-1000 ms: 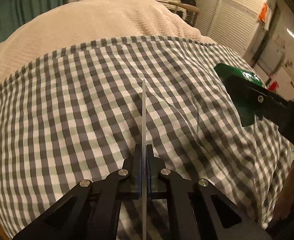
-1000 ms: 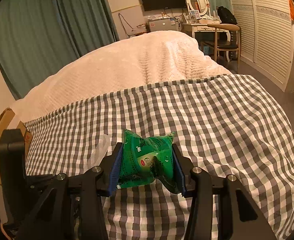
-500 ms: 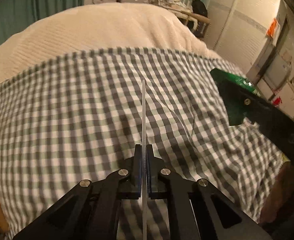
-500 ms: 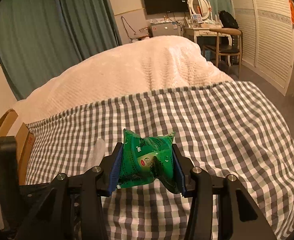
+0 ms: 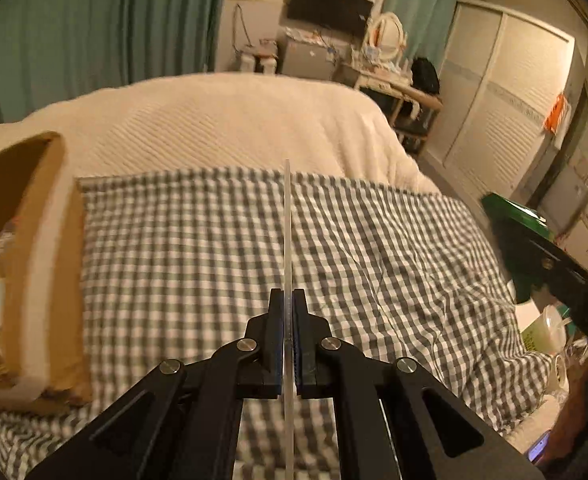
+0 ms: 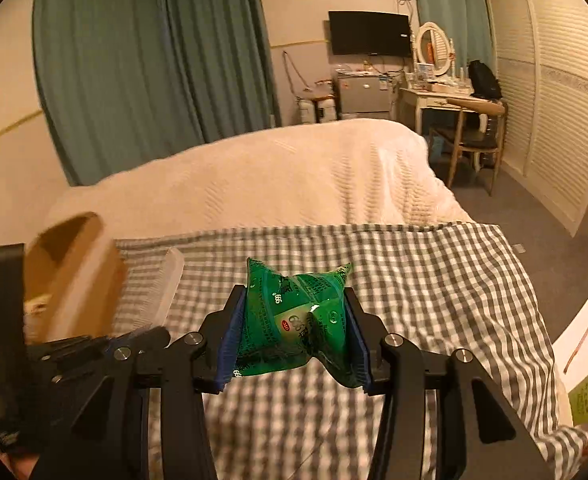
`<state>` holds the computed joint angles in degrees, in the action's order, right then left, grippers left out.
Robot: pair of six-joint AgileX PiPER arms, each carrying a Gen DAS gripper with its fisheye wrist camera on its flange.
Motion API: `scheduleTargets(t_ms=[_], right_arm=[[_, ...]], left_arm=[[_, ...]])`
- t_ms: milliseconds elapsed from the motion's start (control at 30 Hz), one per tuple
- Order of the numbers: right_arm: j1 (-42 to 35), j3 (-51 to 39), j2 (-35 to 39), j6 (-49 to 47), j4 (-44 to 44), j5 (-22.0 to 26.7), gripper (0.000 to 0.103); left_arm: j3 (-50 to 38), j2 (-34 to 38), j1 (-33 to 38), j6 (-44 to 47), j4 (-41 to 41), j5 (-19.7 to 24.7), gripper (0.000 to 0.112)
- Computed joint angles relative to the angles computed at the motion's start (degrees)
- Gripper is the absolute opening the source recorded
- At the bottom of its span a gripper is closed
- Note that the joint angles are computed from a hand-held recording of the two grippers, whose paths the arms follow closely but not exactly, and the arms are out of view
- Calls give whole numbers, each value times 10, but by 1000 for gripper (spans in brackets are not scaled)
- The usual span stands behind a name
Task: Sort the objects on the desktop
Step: 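Carry the comb and green packet into the cardboard box and release both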
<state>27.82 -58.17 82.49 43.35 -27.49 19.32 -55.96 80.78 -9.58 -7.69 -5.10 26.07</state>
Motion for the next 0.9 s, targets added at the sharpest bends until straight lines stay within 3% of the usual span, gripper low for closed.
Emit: scheduleTargets(t_ms=[167, 333, 533, 667, 733, 800, 900], right_arm=[[52, -7, -81, -25, 26, 81, 45], [141, -36, -121, 23, -21, 176, 45], [271, -94, -112, 98, -88, 260, 45], [340, -156, -67, 118, -108, 278, 45], [364, -197, -30, 107, -100, 277, 45], [368, -238, 7, 71, -57, 262, 45], [339, -316, 77, -34, 87, 222, 45]], left_arm=[[28, -91, 71, 93, -83, 38, 4], [28, -163, 181, 236, -188, 109, 4], [11, -211, 387, 425, -306, 222, 4], [2, -194, 549, 548, -406, 301, 4], [-4, -178, 601, 586, -430, 313, 4], [-19, -151, 645, 617, -456, 320, 4], [-43, -105, 673, 635, -477, 312, 4]])
